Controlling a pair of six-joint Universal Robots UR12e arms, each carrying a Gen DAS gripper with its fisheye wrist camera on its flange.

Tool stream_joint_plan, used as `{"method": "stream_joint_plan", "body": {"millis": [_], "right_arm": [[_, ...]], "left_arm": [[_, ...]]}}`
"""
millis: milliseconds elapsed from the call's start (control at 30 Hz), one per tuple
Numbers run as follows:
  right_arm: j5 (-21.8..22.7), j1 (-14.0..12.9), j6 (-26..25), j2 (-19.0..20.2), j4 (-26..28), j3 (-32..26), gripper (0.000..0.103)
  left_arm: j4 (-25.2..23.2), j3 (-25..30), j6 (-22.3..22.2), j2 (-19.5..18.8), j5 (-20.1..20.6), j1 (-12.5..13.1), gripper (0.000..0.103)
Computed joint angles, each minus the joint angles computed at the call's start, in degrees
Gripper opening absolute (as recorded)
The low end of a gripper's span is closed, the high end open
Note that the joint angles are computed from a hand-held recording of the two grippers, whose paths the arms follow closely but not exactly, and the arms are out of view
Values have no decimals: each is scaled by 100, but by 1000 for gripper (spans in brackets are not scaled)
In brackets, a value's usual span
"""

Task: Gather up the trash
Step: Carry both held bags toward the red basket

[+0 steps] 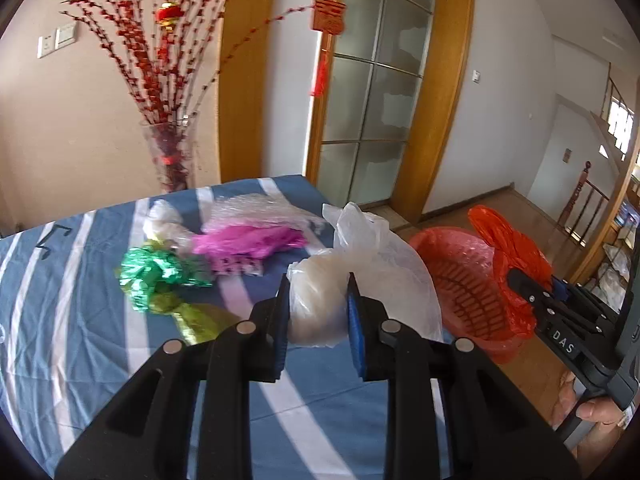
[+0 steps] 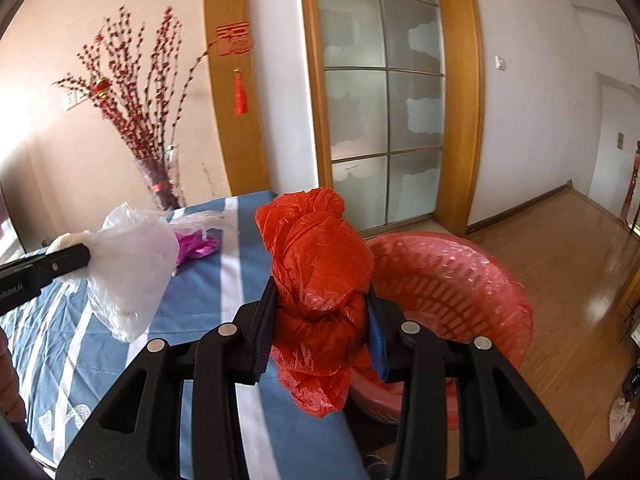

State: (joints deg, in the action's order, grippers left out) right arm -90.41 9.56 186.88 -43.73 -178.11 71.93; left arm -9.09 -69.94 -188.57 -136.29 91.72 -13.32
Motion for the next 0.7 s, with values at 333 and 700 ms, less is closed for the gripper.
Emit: {"method": "stream_joint_plan", "body": {"millis": [333,700], "right_arm": [[-128,-140,292,-28,-27,121,40],[-295,-260,522,-14,-17,146,40]], "left_arm": [[-289,485,-20,-288,-260,-145,26],[-613,1074,-36,-645,-532,-279,26]]}}
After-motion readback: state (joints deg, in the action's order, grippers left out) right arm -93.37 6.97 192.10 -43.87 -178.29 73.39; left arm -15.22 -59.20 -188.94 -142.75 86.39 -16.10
